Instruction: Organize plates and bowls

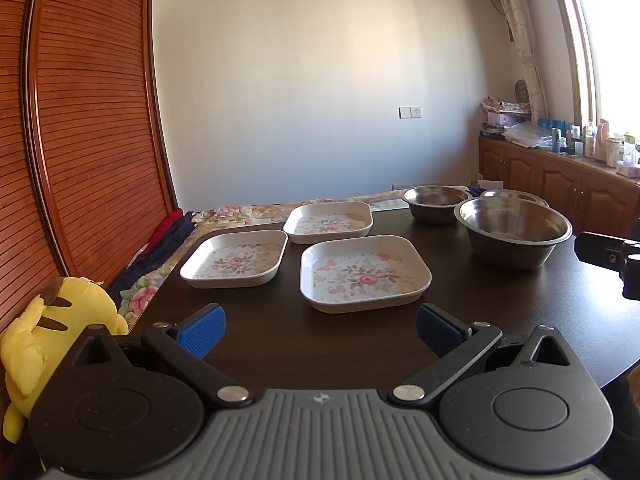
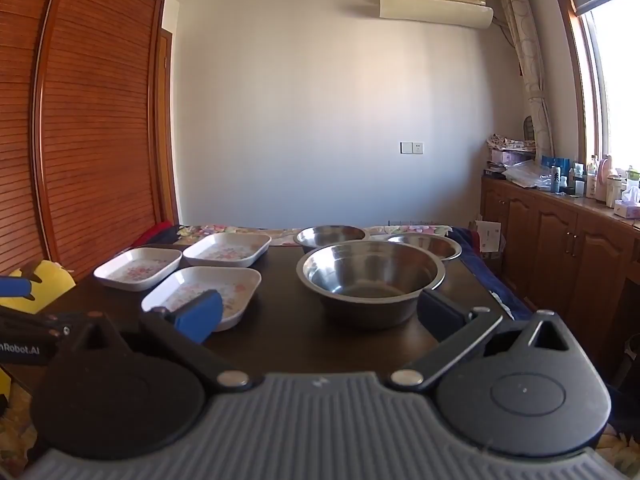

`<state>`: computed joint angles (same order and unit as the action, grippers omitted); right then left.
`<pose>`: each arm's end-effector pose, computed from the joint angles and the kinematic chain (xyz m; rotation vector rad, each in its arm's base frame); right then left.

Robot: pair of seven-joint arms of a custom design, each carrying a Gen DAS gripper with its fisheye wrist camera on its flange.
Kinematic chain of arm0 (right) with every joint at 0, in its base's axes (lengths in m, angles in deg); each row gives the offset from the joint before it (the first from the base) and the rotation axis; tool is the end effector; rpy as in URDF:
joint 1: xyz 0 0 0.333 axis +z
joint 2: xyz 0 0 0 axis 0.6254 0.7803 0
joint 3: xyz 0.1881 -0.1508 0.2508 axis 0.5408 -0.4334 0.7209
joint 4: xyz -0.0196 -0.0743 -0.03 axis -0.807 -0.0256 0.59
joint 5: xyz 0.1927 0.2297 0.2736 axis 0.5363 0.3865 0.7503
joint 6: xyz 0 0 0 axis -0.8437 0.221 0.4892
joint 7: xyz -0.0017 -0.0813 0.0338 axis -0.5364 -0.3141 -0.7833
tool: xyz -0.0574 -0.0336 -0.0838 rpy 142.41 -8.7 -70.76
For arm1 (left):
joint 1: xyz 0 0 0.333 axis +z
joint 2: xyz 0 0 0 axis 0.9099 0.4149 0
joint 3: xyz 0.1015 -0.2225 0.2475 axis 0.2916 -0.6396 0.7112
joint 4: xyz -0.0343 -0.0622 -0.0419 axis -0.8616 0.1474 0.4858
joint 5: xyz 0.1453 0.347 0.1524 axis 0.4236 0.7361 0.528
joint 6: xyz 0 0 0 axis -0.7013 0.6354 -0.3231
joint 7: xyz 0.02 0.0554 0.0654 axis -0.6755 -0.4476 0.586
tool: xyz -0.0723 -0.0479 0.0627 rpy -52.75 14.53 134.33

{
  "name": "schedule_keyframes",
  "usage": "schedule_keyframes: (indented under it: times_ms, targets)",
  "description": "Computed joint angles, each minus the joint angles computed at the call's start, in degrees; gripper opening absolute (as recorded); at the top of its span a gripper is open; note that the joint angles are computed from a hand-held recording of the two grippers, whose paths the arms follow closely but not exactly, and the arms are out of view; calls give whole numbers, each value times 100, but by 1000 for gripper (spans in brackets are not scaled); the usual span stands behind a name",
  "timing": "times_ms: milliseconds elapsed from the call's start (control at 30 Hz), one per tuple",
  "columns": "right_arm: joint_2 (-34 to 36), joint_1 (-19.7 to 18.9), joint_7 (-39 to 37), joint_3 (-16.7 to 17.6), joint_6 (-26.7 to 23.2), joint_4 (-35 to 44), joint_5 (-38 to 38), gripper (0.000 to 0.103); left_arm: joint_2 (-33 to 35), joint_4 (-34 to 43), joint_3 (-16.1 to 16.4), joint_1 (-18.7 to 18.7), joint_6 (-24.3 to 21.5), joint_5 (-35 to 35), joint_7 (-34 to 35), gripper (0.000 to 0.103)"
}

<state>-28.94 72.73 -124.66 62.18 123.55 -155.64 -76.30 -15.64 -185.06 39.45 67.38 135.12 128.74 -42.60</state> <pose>0.5541 0.3618 0.4386 -1.0534 1.7746 -1.3402 0.6755 -0.1388 0.4382 -0.9644 1.9818 -1.2321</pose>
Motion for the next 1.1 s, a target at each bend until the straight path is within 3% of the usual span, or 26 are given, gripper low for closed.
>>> schedule_keyframes:
  times_ms: [1100]
  targets:
    - [-49,-14,41,26,-43,-74,-25,103,-52,31,26,-8,-15,60,-71,103]
